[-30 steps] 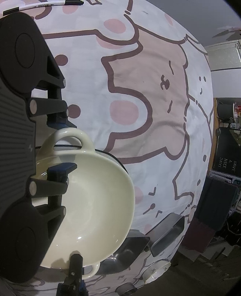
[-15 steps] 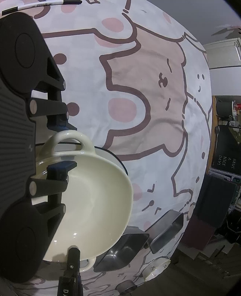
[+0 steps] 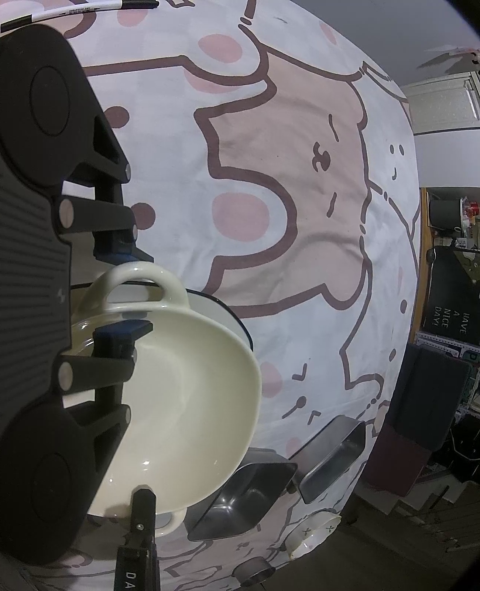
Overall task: Organize plates and bowls
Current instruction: 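Lower the cream bowl onto the cloth and open both grippers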
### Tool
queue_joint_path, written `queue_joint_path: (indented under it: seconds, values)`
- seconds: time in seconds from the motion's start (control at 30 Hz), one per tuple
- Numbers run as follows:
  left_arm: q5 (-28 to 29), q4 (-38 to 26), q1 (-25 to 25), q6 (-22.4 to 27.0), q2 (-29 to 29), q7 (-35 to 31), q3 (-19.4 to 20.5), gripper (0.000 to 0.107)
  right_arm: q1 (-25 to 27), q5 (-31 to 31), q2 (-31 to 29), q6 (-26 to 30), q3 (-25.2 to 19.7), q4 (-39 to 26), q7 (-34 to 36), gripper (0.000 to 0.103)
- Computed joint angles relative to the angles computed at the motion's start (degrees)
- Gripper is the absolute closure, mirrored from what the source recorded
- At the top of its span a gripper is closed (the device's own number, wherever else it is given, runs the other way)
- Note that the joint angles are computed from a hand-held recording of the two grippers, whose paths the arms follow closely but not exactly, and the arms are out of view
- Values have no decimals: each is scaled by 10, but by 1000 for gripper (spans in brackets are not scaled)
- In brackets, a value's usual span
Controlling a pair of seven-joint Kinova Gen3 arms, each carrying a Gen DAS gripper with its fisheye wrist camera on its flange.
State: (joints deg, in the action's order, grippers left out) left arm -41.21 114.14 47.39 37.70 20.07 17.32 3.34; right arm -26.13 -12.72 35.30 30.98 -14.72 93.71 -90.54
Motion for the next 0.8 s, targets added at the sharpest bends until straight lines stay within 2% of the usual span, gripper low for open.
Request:
queue_joint_path:
  seconds: [0.2,0.27,0.3,0.33,0.37,0.47,0.5,0.53,0.57,0.63,0.8]
  values:
    - [5,-3,-1,4,2,-4,1,73,17,-14,5,4,-12,-3,11,71]
    - [17,-8,-5,14,4,-11,5,65,36,-30,12,14,-26,-9,28,68]
    - [27,-12,-8,21,6,-18,8,57,46,-40,15,18,-34,-12,38,66]
    - [39,-16,-13,27,8,-30,13,49,58,-52,16,14,-44,-9,53,55]
    - [46,-17,-14,29,8,-36,15,46,68,-61,13,2,-54,-1,69,41]
    - [53,-16,-8,32,3,-42,15,32,78,-69,-5,-34,-65,25,110,22]
    - [48,-17,0,40,1,-36,13,23,82,-71,-9,-39,-68,30,121,18]
    - [40,-20,10,50,-1,-25,11,15,82,-72,-13,-40,-68,33,127,10]
    - [32,-24,18,60,-4,-14,11,11,83,-73,-17,-40,-67,36,133,6]
    - [10,-33,34,83,-9,8,14,7,88,-75,-30,-51,-71,50,151,1]
    - [-31,-76,51,146,-12,26,34,5,119,-81,-87,-116,-93,113,211,0]
